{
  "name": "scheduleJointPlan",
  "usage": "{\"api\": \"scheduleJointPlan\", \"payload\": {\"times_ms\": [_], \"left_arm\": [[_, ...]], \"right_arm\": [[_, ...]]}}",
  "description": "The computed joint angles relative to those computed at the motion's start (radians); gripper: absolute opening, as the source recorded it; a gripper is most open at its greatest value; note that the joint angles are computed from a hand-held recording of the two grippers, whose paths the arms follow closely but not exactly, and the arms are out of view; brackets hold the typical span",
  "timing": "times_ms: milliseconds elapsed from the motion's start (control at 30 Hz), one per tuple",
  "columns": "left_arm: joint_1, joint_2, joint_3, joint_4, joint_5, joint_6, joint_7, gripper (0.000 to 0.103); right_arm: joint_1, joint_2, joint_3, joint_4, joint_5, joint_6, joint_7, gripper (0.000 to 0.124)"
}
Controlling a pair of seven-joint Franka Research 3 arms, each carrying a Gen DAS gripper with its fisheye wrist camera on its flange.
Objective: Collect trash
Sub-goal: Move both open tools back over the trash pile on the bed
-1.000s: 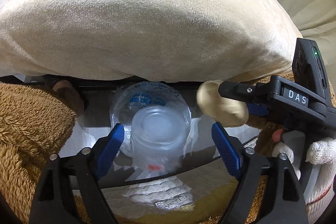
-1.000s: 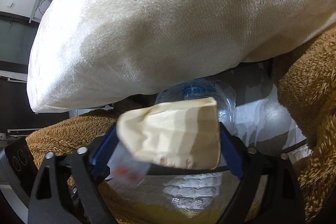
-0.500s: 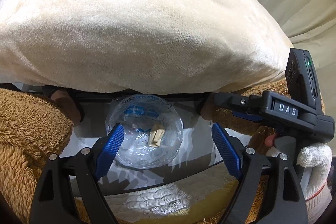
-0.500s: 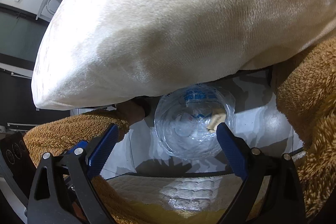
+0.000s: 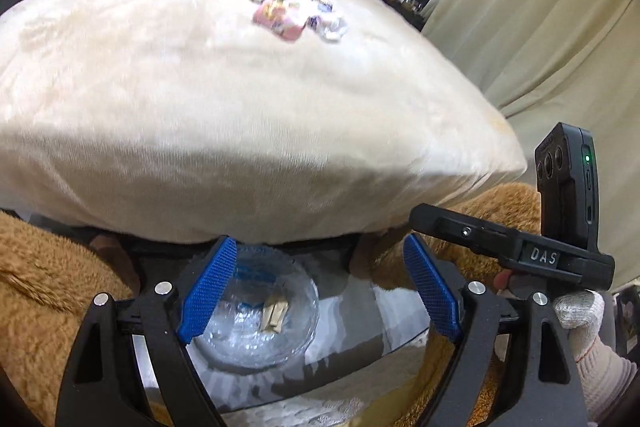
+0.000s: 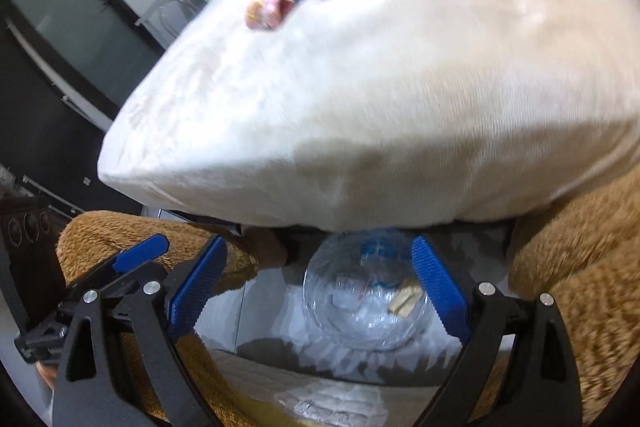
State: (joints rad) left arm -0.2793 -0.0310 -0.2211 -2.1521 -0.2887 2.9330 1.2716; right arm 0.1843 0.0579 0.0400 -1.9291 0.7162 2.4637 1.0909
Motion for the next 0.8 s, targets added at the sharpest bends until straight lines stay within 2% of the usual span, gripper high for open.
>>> {"api": "scheduleJointPlan", "payload": {"times_ms": [100,200,300,433,633,800], "left_arm": [[-0.005,-0.009,0.006,-0.002,-0.033,0.05,0.032,0.084],[-0.004,-0.004,0.013,0.015,-0.045,0.078,0.058,0.084],[0.016,0.011,0.013,0.047,0.056,0.093,0.006,0.084],[0.044,0.042,0.016,0.1,0.173,0.069,-0.04,0.084],[0.09,0.106,0.008,0.208,0.189,0.015,0.005,0.084],[0.132,0.196,-0.014,0.34,0.194,-0.021,0.07,0.084]], "right_arm": [[0.0,-0.002,0.005,0.019,0.05,0.038,-0.091,0.093],[0.003,0.026,0.007,0.066,0.053,0.07,-0.122,0.093],[-0.006,0.071,0.005,0.14,0.027,0.055,-0.123,0.093],[-0.034,0.167,0.009,0.289,-0.002,0.013,-0.11,0.093],[-0.073,0.347,0.034,0.554,-0.031,-0.035,-0.082,0.093],[-0.104,0.564,0.059,0.882,-0.077,-0.168,0.03,0.093]]}}
